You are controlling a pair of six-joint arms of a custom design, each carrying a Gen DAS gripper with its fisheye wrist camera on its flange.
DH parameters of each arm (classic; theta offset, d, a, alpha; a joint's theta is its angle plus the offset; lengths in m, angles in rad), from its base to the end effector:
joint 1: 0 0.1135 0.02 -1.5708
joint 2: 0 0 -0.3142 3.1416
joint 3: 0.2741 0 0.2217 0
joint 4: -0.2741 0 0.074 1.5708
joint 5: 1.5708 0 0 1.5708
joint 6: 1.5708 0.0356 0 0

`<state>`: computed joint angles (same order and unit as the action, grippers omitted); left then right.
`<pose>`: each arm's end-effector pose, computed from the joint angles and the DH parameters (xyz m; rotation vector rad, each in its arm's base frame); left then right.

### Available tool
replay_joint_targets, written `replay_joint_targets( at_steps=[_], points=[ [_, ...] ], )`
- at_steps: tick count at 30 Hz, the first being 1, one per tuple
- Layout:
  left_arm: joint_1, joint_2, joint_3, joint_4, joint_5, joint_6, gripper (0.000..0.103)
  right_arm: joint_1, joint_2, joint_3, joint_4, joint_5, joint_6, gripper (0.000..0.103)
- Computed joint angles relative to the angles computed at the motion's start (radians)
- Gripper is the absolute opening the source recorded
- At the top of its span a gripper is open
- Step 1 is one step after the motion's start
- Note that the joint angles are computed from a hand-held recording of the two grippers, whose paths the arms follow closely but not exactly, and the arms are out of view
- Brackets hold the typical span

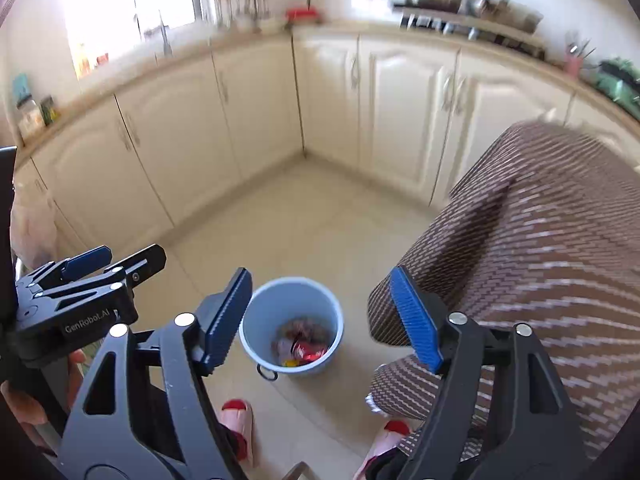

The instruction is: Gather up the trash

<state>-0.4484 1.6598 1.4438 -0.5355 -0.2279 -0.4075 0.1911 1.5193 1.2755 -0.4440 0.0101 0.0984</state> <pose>0.3177 -0.1439 0.3651 -0.0673 2.3037 -0.1751 0.3045 0.0585 0.3644 -0.0994 2.2603 0.1429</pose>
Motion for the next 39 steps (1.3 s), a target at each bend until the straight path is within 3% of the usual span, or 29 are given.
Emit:
replay_joint_targets(
  at_steps=[10, 18, 20, 22, 27, 33, 39],
  points=[
    [-0.350, -0.229, 0.138, -0.141, -0.349, 0.026, 0.094, -0.107, -0.420, 0.027, -0.150, 0.037, -0.058, 0.084],
    [-0.646, -0.221, 0.322, -0.246, -0.581, 0.022, 0.094, -0.370, -0.595, 0.126, -0.273, -0.124, -0.135, 0.089],
    [-0.719, -0.203, 0.364, -0.275, -0.656, 0.013, 0.094, -0.508, -0.616, 0.143, -0.296, -0.238, -0.166, 0.089],
    [-0.772, -0.194, 0.394, -0.283, -0.713, 0.018, 0.094, -0.703, -0.627, 0.162, -0.322, -0.421, -0.194, 0.090],
    [-0.851, -0.166, 0.462, -0.320, -0.796, 0.009, 0.094, -1.079, -0.631, 0.199, -0.386, -0.768, -0.266, 0.090],
    [-0.916, -0.140, 0.526, -0.373, -0.864, -0.008, 0.094, -1.354, -0.611, 0.239, -0.473, -1.036, -0.354, 0.090],
    [-0.938, -0.132, 0.541, -0.389, -0.894, -0.013, 0.094, -1.510, -0.596, 0.273, -0.563, -1.183, -0.443, 0.091]
  ],
)
